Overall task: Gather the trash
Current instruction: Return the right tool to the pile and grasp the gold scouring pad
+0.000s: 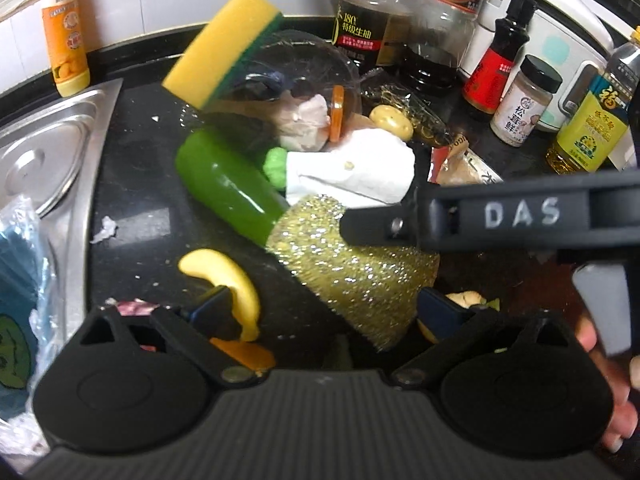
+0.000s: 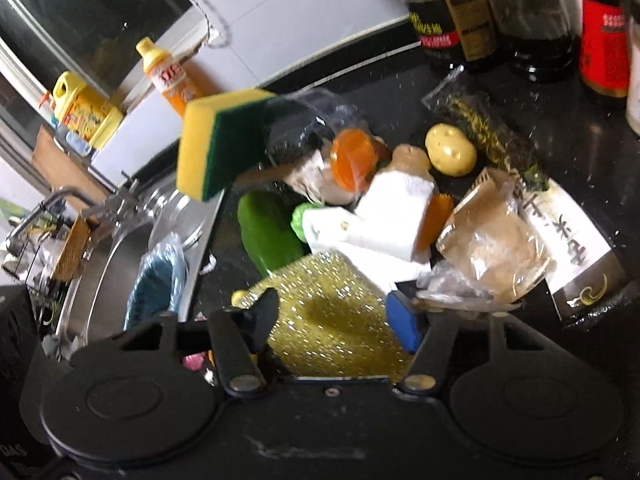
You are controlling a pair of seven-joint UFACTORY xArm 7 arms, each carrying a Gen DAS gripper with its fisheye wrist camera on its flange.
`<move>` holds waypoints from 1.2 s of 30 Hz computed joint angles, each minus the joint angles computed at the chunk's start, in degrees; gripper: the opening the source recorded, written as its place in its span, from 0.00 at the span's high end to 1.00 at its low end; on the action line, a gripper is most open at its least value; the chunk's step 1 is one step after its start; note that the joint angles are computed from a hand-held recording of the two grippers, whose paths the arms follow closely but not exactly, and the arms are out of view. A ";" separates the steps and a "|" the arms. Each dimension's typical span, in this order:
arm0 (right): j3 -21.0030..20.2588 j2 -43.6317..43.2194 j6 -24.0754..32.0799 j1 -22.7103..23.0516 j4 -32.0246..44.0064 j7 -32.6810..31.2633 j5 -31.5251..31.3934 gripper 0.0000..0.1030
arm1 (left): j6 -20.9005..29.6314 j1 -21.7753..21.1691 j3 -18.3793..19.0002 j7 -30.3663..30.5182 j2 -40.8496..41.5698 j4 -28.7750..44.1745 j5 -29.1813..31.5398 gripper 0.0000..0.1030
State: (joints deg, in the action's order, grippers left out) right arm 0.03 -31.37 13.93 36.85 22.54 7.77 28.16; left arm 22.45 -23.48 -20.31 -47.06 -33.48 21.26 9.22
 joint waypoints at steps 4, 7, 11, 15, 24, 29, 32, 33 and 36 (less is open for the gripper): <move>-3.06 1.01 0.65 1.85 0.39 -4.04 1.62 0.44 | -1.00 1.59 -1.82 -2.58 2.76 1.36 0.97 0.19; -5.03 1.96 1.54 3.24 0.82 -7.25 4.83 0.44 | -1.90 1.45 -1.25 -3.37 4.25 1.75 1.03 0.32; -5.35 1.36 1.41 3.52 0.05 -10.85 8.11 0.44 | -3.13 0.87 -0.65 -3.47 4.83 1.66 1.13 0.44; -3.26 1.31 2.01 1.67 0.10 -10.96 8.67 0.57 | -3.28 0.50 -0.72 -2.65 4.85 1.95 1.61 0.62; 1.33 -1.13 2.86 -2.23 -1.45 -3.06 5.27 0.83 | -3.75 -1.02 0.29 1.87 1.73 1.16 2.39 0.88; 2.93 -4.59 3.18 -3.57 -2.23 2.65 2.71 0.83 | -4.73 -1.82 1.43 4.60 -1.26 0.03 0.73 0.88; 3.47 -6.33 3.59 -3.99 -1.99 5.82 0.81 0.83 | -5.38 -2.33 2.44 6.32 -3.63 -0.88 -0.51 0.88; 3.91 -6.52 3.84 -4.24 -1.44 7.03 0.01 0.83 | -5.49 -2.44 2.75 6.92 -4.46 -1.21 -0.90 0.88; 5.16 -6.21 3.46 -4.12 -0.06 10.06 -1.93 0.83 | -5.10 -3.08 4.10 9.10 -8.58 -3.00 -2.15 0.88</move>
